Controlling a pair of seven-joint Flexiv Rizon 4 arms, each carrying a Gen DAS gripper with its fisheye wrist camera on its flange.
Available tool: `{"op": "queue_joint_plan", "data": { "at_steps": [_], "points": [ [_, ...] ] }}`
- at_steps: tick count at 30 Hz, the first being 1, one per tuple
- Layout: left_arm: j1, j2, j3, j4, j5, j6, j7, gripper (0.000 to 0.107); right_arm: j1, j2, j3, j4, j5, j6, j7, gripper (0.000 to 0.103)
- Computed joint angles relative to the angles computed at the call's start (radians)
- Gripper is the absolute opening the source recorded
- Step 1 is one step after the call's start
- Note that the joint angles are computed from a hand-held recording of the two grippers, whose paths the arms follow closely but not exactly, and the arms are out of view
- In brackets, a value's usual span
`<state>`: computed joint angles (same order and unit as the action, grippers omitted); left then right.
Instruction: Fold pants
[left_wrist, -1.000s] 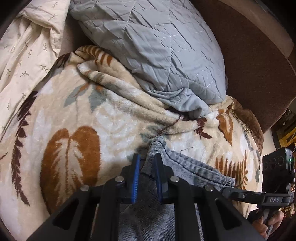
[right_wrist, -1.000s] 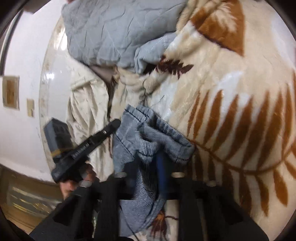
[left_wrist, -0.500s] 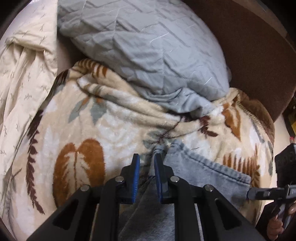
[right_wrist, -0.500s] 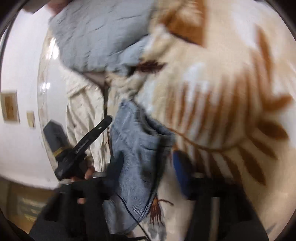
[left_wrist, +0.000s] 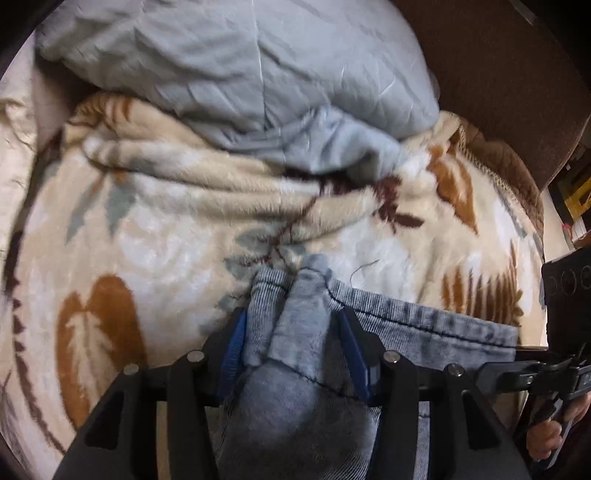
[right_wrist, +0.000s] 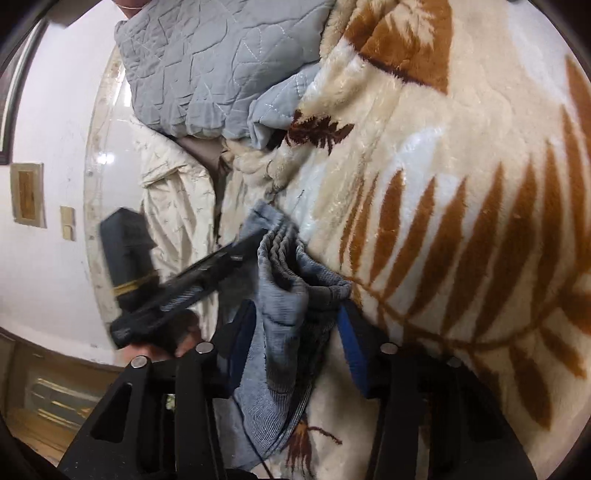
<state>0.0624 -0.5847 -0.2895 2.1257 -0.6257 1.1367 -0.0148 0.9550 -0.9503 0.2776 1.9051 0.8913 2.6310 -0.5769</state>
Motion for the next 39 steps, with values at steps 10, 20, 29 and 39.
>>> {"op": "queue_joint_plan", "data": {
  "at_steps": [10, 20, 29, 39],
  "points": [
    [0.038, -0.019, 0.016, -0.072, -0.109, -0.247, 0.001, 0.018, 0.013, 0.003, -0.012, 0.020, -0.035, 0.030, -0.006, 0.018],
    [0.107, 0.148, 0.073, -0.016, -0.342, -0.490, 0.192, 0.017, 0.084, 0.088, -0.041, -0.081, 0.069, 0.049, -0.330, 0.018],
    [0.187, 0.194, 0.249, -0.057, -0.362, -0.737, 0.299, 0.017, 0.113, 0.108, -0.030, -0.223, -0.011, -0.058, -0.607, 0.018],
    [0.299, 0.044, 0.314, -0.125, -0.376, -0.643, 0.246, 0.027, 0.098, 0.001, -0.044, -0.430, -0.159, -0.433, -0.530, 0.025]
  ]
}}
